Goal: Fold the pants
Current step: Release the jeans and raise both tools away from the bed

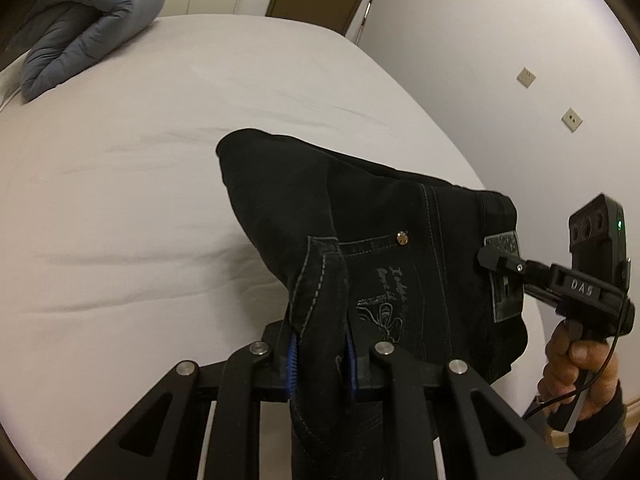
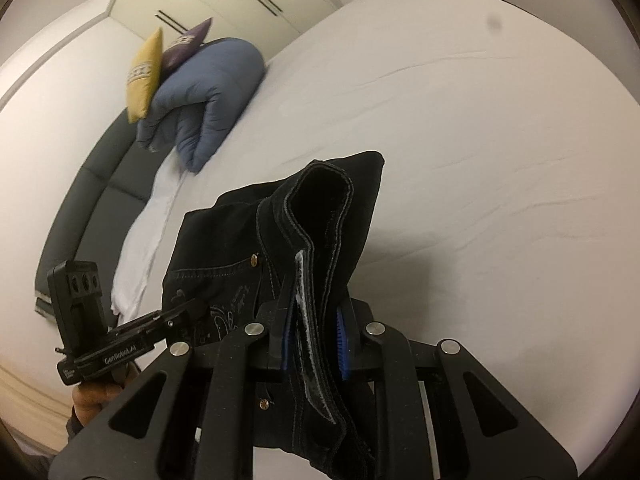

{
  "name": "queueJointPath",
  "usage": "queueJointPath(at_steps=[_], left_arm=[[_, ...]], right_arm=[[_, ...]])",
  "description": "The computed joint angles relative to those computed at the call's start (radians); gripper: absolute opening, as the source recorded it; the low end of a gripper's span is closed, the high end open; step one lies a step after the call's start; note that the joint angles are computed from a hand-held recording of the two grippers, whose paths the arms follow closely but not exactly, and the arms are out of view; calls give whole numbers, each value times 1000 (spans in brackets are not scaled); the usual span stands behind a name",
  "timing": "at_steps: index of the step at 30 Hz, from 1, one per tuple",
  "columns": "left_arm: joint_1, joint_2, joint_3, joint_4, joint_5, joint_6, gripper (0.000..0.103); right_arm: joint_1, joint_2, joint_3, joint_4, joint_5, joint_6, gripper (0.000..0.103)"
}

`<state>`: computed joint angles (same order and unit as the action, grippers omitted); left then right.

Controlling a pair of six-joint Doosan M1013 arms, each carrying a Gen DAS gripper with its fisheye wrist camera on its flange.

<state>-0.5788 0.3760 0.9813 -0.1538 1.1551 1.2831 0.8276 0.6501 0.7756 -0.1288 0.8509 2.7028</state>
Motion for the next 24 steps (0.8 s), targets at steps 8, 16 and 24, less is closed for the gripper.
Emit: queueJointPath(at_steps=[8,16,24], left_arm=[[5,67,4,36,18,-66,44],[-37,-34,114,270,-133,-147,72],[-203,-243,312,1123,-358,-635,103]], right_arm=[[-61,-13,171,83,-90,60,24],[-4,-81,245,-279,-108,310,54],[173,-80,78,-889,334,407,82]])
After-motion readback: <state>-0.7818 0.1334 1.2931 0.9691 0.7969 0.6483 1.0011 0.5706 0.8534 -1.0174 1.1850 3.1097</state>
